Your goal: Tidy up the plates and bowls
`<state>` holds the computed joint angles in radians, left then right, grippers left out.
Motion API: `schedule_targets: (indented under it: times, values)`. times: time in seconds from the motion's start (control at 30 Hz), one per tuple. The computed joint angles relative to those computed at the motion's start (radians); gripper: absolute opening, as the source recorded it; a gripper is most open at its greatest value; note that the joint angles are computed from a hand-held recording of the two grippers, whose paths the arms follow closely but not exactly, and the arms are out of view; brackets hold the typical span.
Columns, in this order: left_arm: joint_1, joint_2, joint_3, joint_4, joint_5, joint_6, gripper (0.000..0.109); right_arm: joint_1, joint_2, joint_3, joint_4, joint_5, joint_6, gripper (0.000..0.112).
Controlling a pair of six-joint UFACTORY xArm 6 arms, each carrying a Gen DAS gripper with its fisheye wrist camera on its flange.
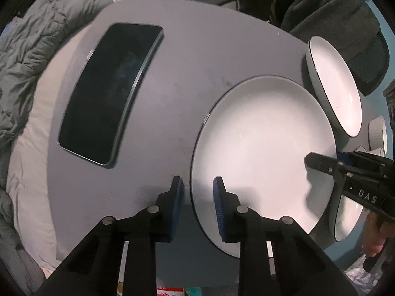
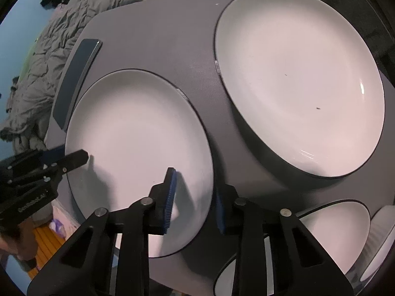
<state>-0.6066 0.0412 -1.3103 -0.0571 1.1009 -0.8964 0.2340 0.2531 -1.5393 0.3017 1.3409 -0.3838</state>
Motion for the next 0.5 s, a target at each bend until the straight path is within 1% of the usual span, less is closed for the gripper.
schedule_targets:
  times: [0.1, 0.23, 0.37, 0.5]
  values:
    - [-0.001, 0.004, -0.001, -0.017, -0.011, 0.020, 0.023, -0.007, -0.001, 0.006, 0.022, 0.000, 0.005, 0.025]
    - [-0.002, 0.009, -0.010, -0.025, -0.007, 0.031, 0.023, -0.022, 0.013, -0.006, 0.064, 0.015, 0.009, 0.025]
    - [0.010, -0.005, 0.012, -0.049, -0.031, 0.043, 0.023, -0.044, 0.026, -0.022, 0.088, 0.035, 0.009, 0.021]
    - [0.041, -0.051, 0.090, -0.082, -0.084, 0.072, 0.024, -0.031, 0.005, 0.005, 0.068, 0.006, 0.009, 0.020]
